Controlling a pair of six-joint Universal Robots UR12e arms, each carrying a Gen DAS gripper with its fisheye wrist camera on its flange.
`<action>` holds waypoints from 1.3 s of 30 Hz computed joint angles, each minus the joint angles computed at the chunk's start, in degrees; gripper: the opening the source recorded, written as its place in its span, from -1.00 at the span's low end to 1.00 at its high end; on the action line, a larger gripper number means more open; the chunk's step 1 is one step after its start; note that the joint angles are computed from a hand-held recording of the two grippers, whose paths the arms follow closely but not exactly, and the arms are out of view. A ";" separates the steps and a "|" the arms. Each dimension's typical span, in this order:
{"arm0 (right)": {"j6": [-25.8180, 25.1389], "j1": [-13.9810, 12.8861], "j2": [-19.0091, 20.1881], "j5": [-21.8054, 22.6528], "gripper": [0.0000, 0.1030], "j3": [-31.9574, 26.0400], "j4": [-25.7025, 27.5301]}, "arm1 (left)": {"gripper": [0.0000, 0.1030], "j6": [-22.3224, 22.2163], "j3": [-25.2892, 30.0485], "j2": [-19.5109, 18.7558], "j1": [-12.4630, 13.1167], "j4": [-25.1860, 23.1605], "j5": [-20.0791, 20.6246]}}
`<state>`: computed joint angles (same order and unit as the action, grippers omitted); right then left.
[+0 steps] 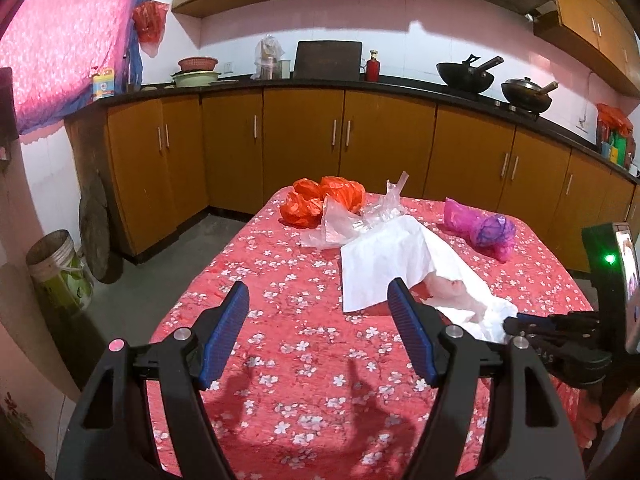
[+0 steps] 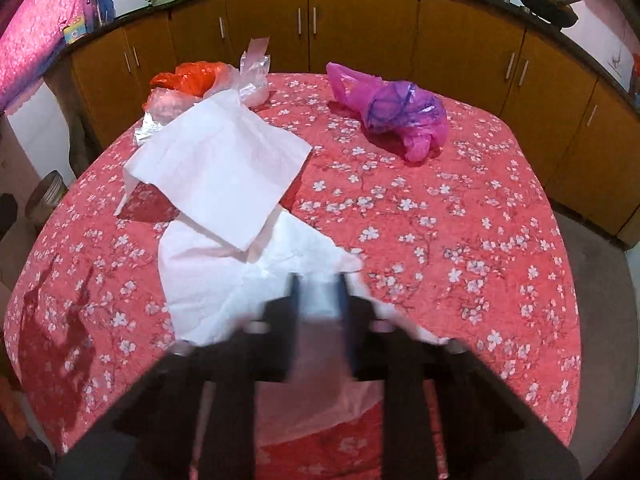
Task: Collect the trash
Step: 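Return both grippers to the table and grasp white paper sheets with each, then carry the white paper sheets to the wastebasket and open both grippers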
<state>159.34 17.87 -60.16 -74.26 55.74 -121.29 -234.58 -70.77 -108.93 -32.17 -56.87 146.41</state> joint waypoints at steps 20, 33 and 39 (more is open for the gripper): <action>14.61 -3.91 -1.67 -2.07 -0.94 3.49 -16.26 | 0.59 5.29 7.27 -4.91 2.47 4.50 -10.04; 14.04 -4.25 -2.06 -1.10 -0.94 4.22 -16.33 | -0.80 2.28 11.54 -7.25 5.58 -5.16 -22.60; 14.96 -4.54 -2.28 -0.77 -0.94 4.58 -16.89 | -0.99 4.03 8.61 -5.33 5.03 -0.36 -21.30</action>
<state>174.30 13.33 -62.44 -75.02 60.32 -138.18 -230.54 -62.16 -114.26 -27.14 -57.23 125.11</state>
